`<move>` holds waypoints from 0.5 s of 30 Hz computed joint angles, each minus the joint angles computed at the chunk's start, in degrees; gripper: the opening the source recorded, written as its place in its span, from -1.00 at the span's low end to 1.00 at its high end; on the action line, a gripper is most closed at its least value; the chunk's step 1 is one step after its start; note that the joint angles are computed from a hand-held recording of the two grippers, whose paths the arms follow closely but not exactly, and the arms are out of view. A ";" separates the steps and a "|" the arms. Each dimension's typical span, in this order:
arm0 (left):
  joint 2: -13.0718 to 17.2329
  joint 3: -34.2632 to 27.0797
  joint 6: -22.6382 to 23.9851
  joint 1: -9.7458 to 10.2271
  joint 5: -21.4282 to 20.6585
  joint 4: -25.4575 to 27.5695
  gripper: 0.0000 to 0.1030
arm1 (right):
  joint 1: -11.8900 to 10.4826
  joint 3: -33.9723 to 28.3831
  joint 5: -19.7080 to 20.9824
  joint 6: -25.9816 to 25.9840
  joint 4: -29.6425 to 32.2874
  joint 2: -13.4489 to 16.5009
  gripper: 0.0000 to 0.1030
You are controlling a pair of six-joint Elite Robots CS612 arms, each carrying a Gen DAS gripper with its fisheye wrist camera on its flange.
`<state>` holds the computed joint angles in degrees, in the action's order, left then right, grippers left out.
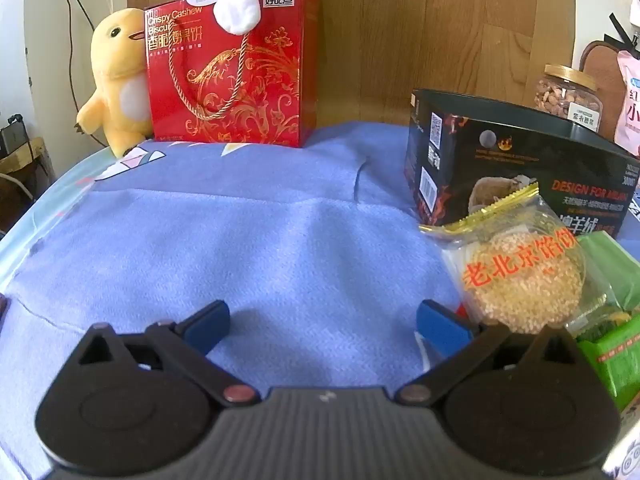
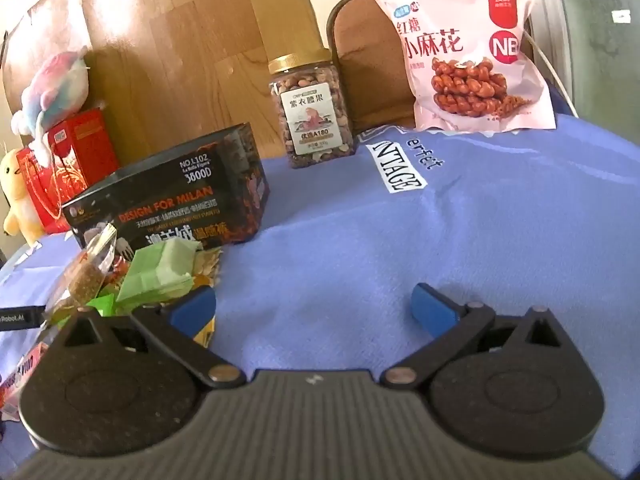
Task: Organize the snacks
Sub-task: 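Move the left tool toward the white yellow-lidded cup in the snack pile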
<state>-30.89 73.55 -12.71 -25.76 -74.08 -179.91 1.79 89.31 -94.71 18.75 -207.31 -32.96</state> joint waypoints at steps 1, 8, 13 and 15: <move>0.01 -0.01 0.05 0.01 -0.03 -0.03 1.00 | 0.05 -0.18 -0.15 -0.06 -0.03 0.14 1.00; -0.33 1.34 -1.10 0.67 -2.44 -3.38 0.86 | 0.84 0.66 -4.29 -1.92 -6.52 0.75 0.85; -3.49 7.43 0.26 1.08 -3.99 -10.91 0.89 | 1.07 4.42 1.94 -4.64 -9.92 -1.12 0.60; -5.04 10.12 2.73 1.28 -7.60 -14.26 0.89 | 1.18 5.65 6.11 -10.12 -13.51 -1.22 0.58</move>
<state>-35.93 83.67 -9.98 -24.49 -81.69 -194.17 2.97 94.96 -88.60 8.63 -220.82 -34.18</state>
